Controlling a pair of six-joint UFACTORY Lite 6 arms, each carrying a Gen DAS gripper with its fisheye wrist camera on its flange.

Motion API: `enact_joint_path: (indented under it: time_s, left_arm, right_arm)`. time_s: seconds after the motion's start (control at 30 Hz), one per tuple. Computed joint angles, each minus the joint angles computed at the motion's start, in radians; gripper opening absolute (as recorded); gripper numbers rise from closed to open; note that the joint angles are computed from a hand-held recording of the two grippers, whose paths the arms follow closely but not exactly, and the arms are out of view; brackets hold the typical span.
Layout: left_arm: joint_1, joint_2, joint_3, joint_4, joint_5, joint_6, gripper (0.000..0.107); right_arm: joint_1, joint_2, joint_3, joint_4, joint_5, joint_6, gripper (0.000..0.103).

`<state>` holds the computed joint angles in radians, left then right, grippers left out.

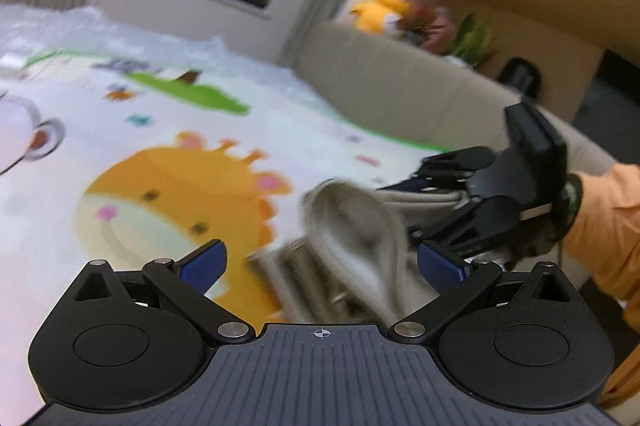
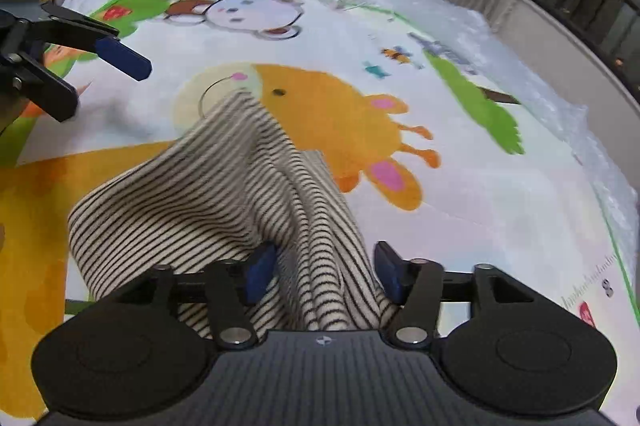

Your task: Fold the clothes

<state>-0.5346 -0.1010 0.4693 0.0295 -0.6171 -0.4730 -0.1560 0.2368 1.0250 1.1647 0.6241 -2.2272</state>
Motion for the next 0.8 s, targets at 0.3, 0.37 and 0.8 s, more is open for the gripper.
enact_joint_path:
  time_s: [0.3, 0.37, 0.8]
  left_arm:
    - [-0.088, 0.309, 0.324, -0.171, 0.106, 0.240, 0.103]
    - [-0.050, 0.381, 0.380, -0.247, 0.151, 0.285, 0.103]
    - [0.000, 0.159, 0.259, -0.233, 0.188, 0.287, 0.103]
  right_arm:
    - [-0.331, -0.206, -0.123, 0.249, 0.335, -0.023, 0.050]
    - [-0.353, -0.193, -0.116, 0.229, 0.380, -0.002, 0.042]
    - [-0.194, 0.248, -0.007, 0.456, 0.170, -0.011, 0.048]
